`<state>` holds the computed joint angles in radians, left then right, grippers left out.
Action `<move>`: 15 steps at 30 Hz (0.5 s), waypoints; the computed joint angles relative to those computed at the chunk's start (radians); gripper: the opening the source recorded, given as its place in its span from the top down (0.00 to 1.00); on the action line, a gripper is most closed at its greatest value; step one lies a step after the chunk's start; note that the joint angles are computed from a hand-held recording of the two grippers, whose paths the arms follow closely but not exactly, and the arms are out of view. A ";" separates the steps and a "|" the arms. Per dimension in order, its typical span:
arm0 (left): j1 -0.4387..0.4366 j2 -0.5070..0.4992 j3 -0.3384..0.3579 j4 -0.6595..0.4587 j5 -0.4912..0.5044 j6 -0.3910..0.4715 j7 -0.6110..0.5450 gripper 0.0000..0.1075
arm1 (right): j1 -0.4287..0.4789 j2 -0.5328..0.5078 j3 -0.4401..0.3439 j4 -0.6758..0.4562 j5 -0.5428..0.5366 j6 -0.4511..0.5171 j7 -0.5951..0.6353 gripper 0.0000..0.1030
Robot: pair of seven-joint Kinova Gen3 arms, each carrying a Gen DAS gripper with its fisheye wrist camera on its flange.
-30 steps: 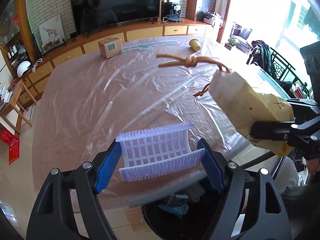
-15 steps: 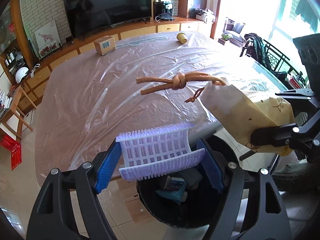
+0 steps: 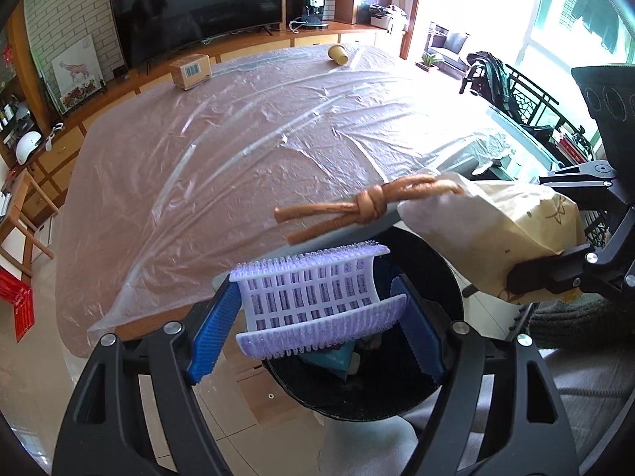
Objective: Collect trash
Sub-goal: 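Carry the yellow bag and lavender rack over the black bin with both tools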
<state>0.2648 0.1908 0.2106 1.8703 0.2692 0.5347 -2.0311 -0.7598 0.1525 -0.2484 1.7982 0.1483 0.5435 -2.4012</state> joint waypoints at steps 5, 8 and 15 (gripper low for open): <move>-0.007 0.011 0.005 0.005 0.009 0.014 -0.028 0.27 | 0.023 0.010 -0.014 0.008 -0.062 -0.005 0.055 0.46; -0.001 0.023 0.002 0.005 -0.003 0.022 -0.029 0.27 | 0.033 0.017 -0.018 0.013 -0.099 -0.006 0.092 0.46; 0.012 0.054 -0.008 0.006 -0.045 0.025 -0.002 0.27 | 0.042 0.057 -0.019 0.013 -0.159 0.011 0.171 0.46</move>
<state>0.2765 0.2444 0.2031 1.8763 0.2242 0.5595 -2.0333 -0.7177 0.2099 -0.2674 1.8112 -0.0112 0.5544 -2.2304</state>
